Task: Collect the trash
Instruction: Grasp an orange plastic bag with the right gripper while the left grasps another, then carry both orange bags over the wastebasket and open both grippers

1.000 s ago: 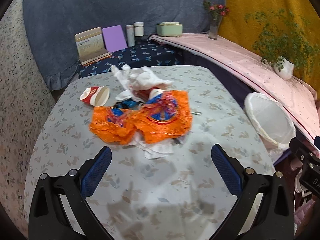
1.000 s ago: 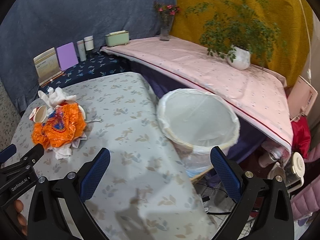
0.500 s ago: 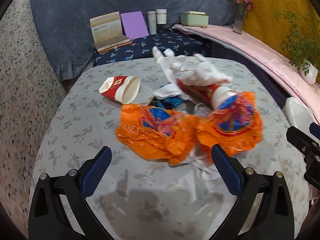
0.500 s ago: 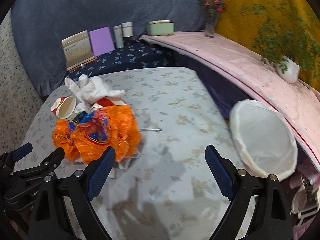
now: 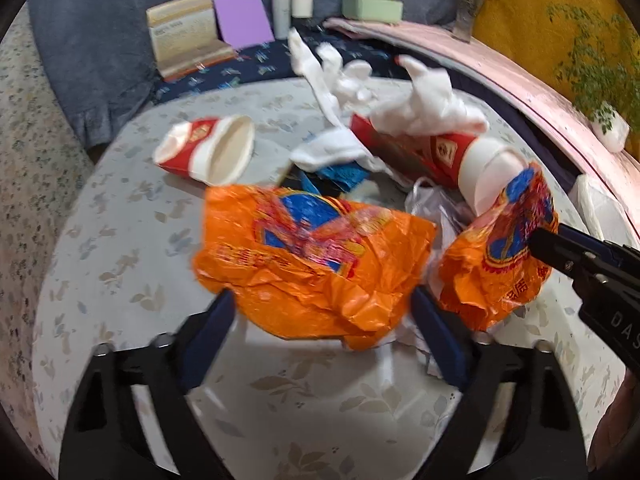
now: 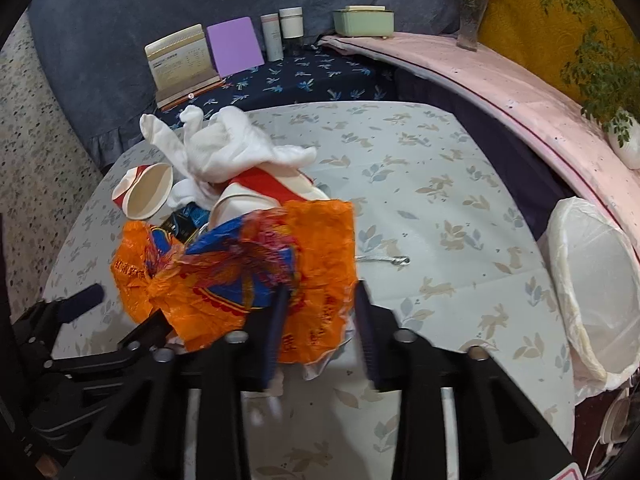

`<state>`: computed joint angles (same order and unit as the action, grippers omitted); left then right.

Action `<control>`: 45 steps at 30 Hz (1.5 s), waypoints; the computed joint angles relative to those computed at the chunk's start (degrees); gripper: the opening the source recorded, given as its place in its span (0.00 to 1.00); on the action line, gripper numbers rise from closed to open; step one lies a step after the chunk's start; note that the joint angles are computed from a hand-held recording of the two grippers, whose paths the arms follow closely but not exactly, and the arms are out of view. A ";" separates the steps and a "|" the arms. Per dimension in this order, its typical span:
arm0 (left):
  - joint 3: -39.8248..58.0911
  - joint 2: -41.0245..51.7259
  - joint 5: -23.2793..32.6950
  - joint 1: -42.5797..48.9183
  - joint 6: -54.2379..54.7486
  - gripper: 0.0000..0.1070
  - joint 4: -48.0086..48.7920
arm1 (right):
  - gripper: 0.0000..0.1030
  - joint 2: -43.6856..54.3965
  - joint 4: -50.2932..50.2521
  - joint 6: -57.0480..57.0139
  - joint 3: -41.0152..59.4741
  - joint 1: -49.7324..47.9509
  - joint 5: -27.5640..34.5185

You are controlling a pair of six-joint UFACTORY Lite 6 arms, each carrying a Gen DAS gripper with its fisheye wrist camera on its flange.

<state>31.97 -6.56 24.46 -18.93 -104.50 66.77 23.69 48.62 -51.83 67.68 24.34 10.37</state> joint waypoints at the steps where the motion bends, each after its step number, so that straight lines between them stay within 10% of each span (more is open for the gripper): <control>1: 0.01 0.45 -1.23 0.69 -0.12 0.63 0.36 | 0.21 -0.34 2.62 -2.71 -0.46 -0.21 0.09; 8: -0.88 -1.07 -5.46 2.60 0.50 0.24 0.42 | 0.14 -4.64 8.50 -9.19 -3.25 -2.41 0.99; 24: 7.92 -10.88 13.14 -17.30 3.99 0.18 -8.28 | 0.13 -21.81 11.94 -14.54 -8.94 -16.09 5.20; 45: 70.81 40.56 7.50 -28.60 25.68 0.19 -17.75 | 0.13 -2.53 13.78 -21.38 12.31 -46.19 10.75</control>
